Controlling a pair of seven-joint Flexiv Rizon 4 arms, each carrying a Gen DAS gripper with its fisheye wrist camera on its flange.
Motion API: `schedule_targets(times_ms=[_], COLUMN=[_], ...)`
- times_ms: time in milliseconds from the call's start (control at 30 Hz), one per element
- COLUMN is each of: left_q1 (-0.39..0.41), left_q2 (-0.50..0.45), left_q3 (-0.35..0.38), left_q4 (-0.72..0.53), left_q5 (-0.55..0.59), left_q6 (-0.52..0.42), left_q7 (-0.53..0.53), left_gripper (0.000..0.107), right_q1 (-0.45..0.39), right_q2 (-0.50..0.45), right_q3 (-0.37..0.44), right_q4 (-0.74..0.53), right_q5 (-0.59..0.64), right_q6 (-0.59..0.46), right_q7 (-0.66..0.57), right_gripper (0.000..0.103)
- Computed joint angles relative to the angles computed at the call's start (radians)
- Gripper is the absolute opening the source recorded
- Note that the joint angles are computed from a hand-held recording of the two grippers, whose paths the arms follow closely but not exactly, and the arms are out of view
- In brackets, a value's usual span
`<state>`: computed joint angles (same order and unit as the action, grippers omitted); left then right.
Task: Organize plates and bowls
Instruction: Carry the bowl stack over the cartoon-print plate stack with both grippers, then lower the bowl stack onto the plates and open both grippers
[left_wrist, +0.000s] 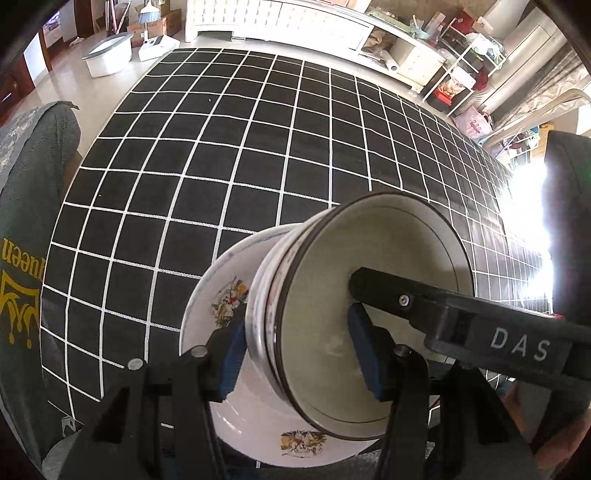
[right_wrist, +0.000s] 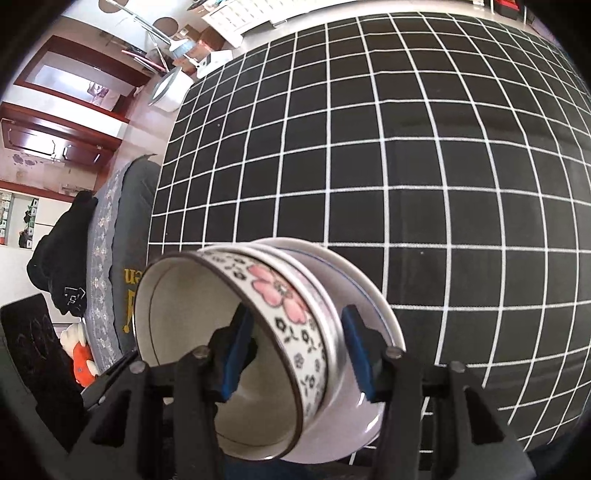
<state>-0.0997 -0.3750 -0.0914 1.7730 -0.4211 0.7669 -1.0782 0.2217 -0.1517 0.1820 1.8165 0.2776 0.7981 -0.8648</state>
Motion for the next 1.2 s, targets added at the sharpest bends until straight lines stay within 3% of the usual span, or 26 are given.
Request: schedule_targets(times_ms=[600,833,1000,1200], left_q1=[0.002,0.003,0.005,-0.028], left_q2=[0.014,0.054,0.108,0.200], left_q3=[0.004,0.001,-0.004,0.002], left_q4=[0.022,0.052,0.099,0.194], left_q5=[0.020,0.004,-0.045,-0.047], left_q6=[0.071,0.115,0.161,0.323], left_q7=[0.035,0.068,0.117,0.178], left_gripper=[0.051,0.051,0.051,0.051], right_q1=[-0.009,0.010,0.026,0.037], right_q2=[0.061,0.096,0.134,0.195], right_q3=[0.005,-0.001,-0.001,0.006], right_q4=[0.079,0.087,0.112,0.148], right_q5=[0.068,-0.010,-0.131,-0.229], right_q6=[0.088,0.078,0.099,0.121], right_q7=[-0.086,-0.038,0.018,0.083], right_gripper=[0.051,0.051,0.051,0.051])
